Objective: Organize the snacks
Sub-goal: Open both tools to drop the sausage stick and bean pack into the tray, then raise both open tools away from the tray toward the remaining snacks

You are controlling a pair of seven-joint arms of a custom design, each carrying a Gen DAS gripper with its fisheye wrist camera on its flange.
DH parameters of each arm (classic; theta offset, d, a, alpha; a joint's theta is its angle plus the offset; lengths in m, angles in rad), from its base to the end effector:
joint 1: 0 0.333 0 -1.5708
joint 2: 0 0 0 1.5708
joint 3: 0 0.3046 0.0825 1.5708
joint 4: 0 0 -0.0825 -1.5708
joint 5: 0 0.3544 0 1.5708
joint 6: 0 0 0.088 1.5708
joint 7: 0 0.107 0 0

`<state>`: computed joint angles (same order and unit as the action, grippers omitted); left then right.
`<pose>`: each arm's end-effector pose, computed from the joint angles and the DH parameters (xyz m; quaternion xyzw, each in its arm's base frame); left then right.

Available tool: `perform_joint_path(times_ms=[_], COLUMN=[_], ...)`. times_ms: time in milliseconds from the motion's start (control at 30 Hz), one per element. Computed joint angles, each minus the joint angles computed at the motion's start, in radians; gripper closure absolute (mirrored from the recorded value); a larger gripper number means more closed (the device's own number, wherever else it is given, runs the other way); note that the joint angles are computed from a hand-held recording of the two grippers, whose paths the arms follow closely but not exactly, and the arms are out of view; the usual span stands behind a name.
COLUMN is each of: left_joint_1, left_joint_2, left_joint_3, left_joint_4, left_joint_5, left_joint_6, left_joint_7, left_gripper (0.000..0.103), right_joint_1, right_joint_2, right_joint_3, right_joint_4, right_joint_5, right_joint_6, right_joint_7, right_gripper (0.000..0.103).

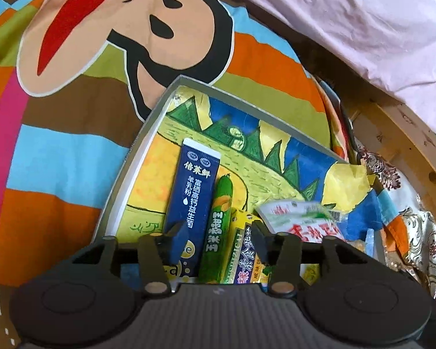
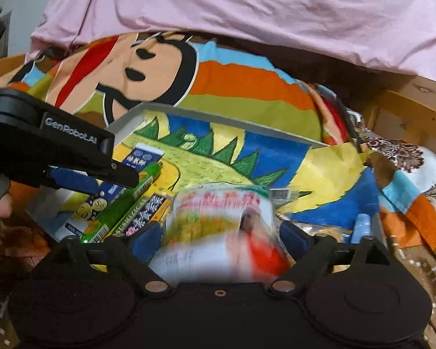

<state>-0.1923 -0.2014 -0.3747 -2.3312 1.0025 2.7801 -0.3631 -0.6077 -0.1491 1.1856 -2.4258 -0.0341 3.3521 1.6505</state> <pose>0.3898 -0.3007 0.4709 -0.7796 0.4624 -0.3814 0.1815 0.4163 0.2943 0.4575 -0.7799 0.4087 -0.2666 0.3920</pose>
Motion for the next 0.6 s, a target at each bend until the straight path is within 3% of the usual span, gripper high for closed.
perform_joint_path(times_ms=[100, 233, 367, 600], left_joint_1=[0.001, 0.001, -0.004, -0.04], left_joint_2=[-0.027, -0.071, -0.127, -0.222], left_joint_3=[-0.005, -0.029, -0.073, -0.146], left_joint_4=[-0.008, -0.012, -0.013, -0.008], left_joint_5=[0.0, -0.013, -0.016, -0.045], left_joint_6=[-0.005, -0.044, -0.139, -0.333], left_joint_7=[-0.017, -0.016, -0.021, -0.001], left_gripper=[0.039, 0.027, 0.017, 0.003], right_joint_1=[0.131, 0.299, 0.524, 0.772], right_joint_2=[-0.016, -0.055, -0.103, -0.218], right_joint_3=[-0.136, -0.308, -0.543, -0.802], right_joint_4=[-0.016, -0.044, -0.1, -0.203], right_joint_5=[0.015, 0.064, 0.09, 0.133], right_joint_6=[0.017, 0.031, 0.073, 0.127], right_joint_7=[0.001, 0.0, 0.026, 0.054], right_gripper=[0.004, 0.003, 0.001, 0.001])
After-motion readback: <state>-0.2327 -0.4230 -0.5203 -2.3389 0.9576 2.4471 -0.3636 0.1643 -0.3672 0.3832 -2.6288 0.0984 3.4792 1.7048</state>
